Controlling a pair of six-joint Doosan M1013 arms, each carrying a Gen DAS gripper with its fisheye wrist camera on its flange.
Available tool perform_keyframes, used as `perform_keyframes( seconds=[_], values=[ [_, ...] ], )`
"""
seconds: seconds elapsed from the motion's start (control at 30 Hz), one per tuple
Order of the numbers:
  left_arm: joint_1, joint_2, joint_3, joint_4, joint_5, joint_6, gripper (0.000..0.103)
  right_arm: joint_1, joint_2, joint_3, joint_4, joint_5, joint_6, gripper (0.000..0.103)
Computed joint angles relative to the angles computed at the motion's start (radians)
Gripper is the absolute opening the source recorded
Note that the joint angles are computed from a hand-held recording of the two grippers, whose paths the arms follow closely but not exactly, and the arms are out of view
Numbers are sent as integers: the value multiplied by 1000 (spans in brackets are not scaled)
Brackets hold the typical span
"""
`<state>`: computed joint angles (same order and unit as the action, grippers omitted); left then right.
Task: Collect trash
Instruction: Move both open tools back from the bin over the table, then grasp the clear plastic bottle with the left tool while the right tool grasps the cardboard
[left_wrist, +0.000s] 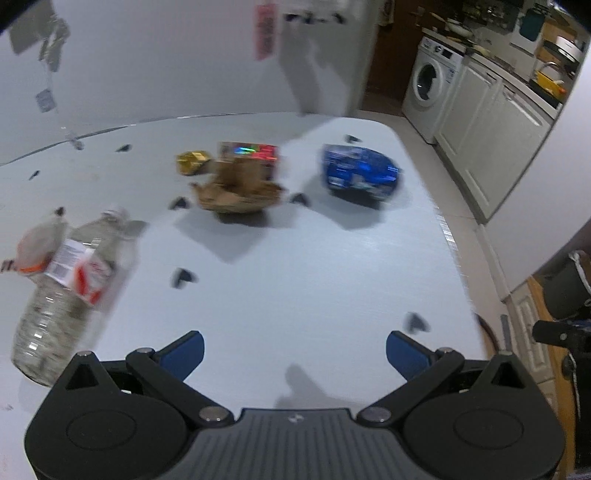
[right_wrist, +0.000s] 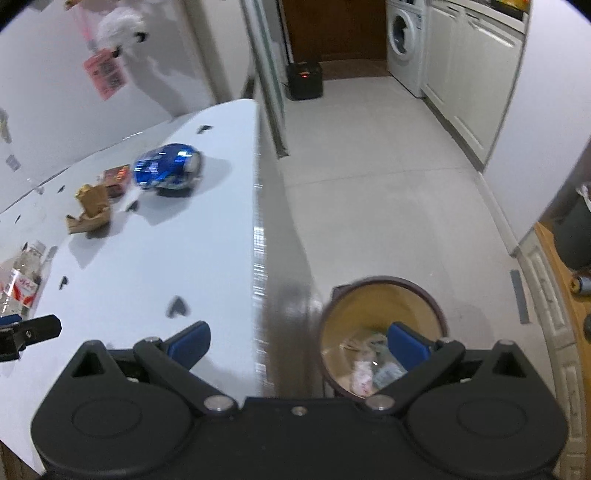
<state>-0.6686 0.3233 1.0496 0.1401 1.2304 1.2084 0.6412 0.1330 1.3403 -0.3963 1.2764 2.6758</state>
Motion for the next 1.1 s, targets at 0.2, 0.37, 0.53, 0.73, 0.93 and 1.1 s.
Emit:
perform_keyframes(
  seconds=[0.2, 0.37, 0.53, 0.73, 0.93, 1.1],
  values=[
    [78, -12, 16, 2, -14, 10, 103, 20, 91, -117, -4, 1, -63, 103],
    [129, -13, 17, 20, -22, 27, 103, 20, 165, -217, 11, -12, -145, 103],
    [176, -14, 21, 42, -24, 30, 103, 12, 243, -328, 29, -36, -263, 103],
    [221, -5, 20, 59, -14, 11, 103, -17, 357, -484, 148, -63, -524, 103],
    [253, 16, 14, 35, 2, 36, 103, -36, 485, -646, 198, -64, -703, 103],
    [270, 45, -5, 5, 34, 115, 103, -51, 614, -829, 253, 21, -786, 103]
  ],
)
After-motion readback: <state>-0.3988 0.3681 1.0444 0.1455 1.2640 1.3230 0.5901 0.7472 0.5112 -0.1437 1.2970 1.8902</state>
